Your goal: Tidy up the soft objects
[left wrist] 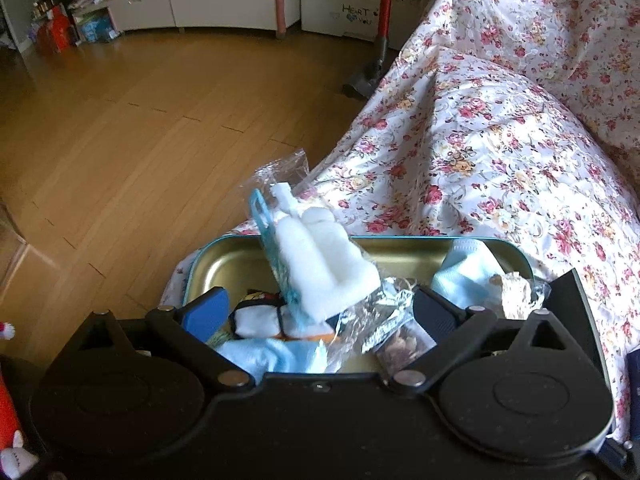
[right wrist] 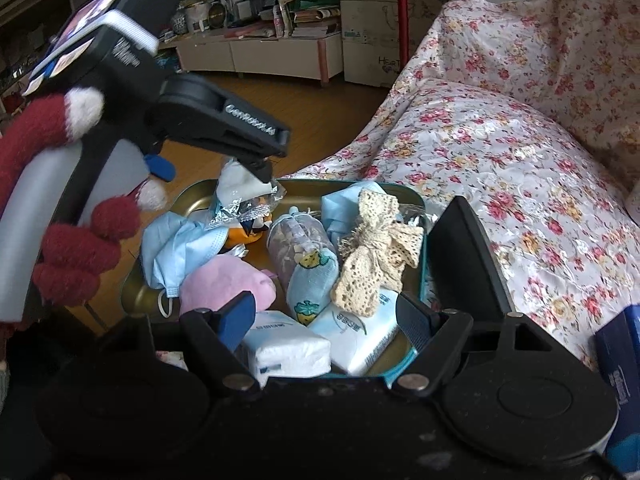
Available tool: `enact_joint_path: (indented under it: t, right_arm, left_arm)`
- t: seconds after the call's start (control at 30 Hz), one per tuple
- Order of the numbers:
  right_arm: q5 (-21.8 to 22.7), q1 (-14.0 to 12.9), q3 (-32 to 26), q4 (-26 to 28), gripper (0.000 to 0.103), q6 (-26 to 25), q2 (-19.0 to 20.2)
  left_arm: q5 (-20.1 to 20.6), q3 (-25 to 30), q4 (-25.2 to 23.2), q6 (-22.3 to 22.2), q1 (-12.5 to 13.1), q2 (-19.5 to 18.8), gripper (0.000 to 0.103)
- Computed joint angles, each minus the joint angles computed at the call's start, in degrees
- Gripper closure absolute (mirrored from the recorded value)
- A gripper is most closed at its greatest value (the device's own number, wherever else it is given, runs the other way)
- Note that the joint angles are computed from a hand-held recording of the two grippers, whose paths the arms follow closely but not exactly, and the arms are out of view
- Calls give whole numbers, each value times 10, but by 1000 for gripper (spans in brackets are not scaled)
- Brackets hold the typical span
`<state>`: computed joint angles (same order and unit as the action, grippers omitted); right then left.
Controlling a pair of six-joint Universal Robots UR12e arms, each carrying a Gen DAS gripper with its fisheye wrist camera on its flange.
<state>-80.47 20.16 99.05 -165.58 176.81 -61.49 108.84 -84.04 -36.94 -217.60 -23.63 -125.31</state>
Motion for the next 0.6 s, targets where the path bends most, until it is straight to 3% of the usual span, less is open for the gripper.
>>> enact_joint_path:
  t: [0.37, 0.6]
  right_arm:
    - [-2, -14, 30, 2, 26, 31, -29]
    - [-6, -26, 47, 5, 25, 62, -45]
  left_arm:
    - [71, -14, -35, -24, -34, 18, 8]
    - [90, -21, -47, -32, -51, 29, 8]
